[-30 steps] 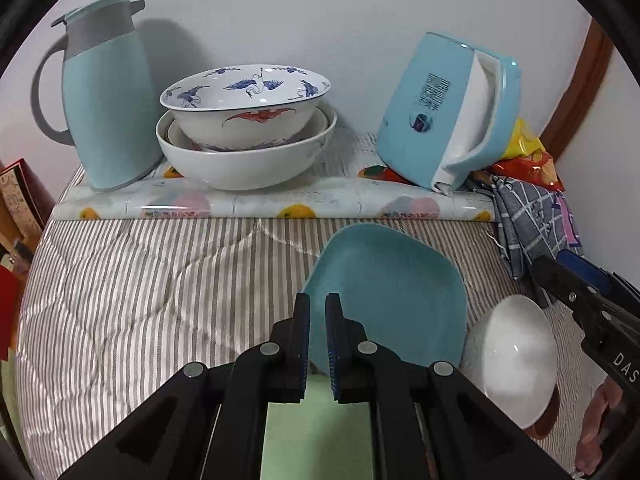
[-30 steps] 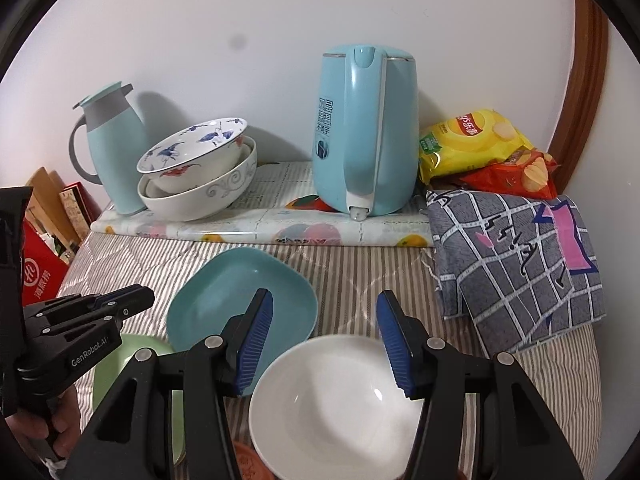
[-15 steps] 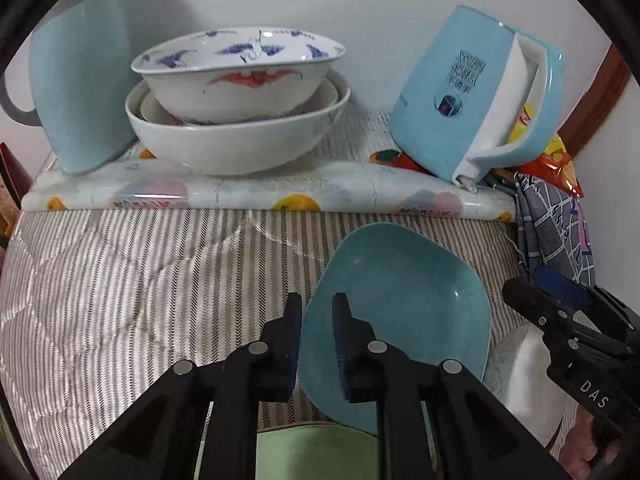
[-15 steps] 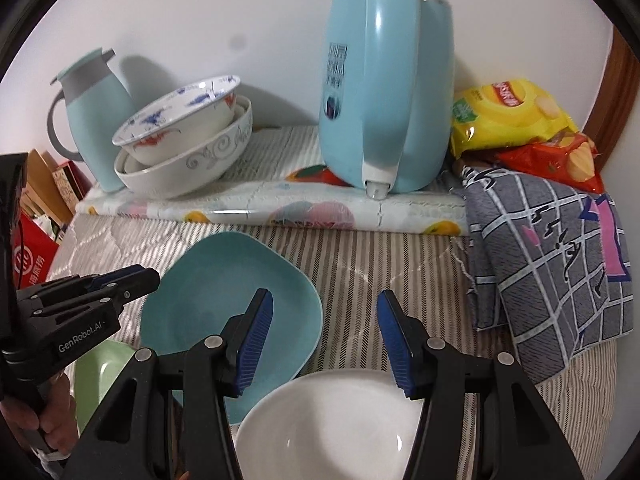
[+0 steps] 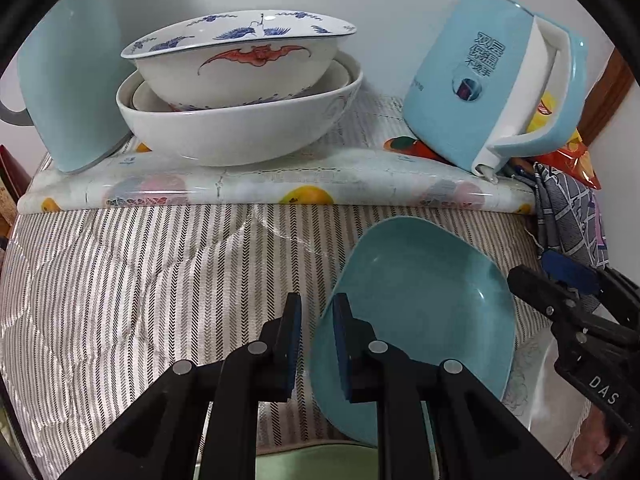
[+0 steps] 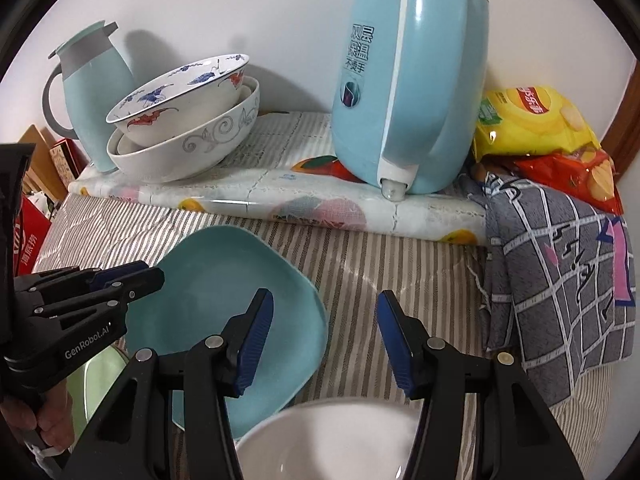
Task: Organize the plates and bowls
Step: 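Lift the teal plate and carry it over the green plate with the left gripper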
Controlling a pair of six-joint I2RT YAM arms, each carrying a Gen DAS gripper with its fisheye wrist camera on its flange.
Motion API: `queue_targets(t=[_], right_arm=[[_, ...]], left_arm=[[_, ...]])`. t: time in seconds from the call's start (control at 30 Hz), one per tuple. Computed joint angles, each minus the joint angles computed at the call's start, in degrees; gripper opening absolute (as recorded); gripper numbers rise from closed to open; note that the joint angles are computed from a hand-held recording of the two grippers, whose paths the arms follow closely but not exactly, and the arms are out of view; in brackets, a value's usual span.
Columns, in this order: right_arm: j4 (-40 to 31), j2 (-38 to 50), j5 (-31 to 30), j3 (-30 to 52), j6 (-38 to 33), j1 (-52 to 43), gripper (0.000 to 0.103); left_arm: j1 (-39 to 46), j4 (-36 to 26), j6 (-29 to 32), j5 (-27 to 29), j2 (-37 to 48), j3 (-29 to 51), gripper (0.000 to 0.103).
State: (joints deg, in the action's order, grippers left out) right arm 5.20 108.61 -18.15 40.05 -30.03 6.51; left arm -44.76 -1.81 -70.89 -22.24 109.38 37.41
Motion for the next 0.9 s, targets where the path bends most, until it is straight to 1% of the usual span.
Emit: queue_targets(t=[0.13,0.27,0.37,0.43,0.5,0.57,0.6,0.7,0.9], right_arm=[[-2.8,3.5,-0.8,2.8,-0.2,0.0,0.053],[-3.1,6.0,0.3,4.1,0.1,0.5,0.049],[-3.9,7.5,0.8,5.2,0.5,0.9,0.044],[-4.6,9.0,1.4,6.4,0.7,1.2,0.033],[-3.0,9.4,2.7,6.0,1.3,1.6,0.029],[-2.4,9.7,2.7,6.0,1.3,1.7,0.02],[-2.5,9.8,2.3,6.1,1.5,1.6,0.011],[-1.7,10.0,1.7,5.9,1.8,1.5,0.008],[0.3,8.5,0.2,4.4,2.1,0.6,0.008]], left_arm=[[0.2,1.1,0.5,0.2,1.2,0.1,0.016],[0.2,0.6,1.1,0.8,3.0,1.4,0.016],[0.4,2.4,1.3,1.0,4.4,1.4,0.016],[0.6,2.8,1.8,0.6,5.2,1.9,0.016],[0.3,3.2,1.8,0.1,5.5,1.9,0.016],[0.3,4.6,2.3,0.4,6.0,1.7,0.016],[0.2,5.1,2.3,0.3,6.1,1.5,0.016],[-0.4,5.6,2.6,-1.2,7.1,2.0,0.014],[-1.6,6.7,1.1,-3.6,4.3,-0.2,0.012]])
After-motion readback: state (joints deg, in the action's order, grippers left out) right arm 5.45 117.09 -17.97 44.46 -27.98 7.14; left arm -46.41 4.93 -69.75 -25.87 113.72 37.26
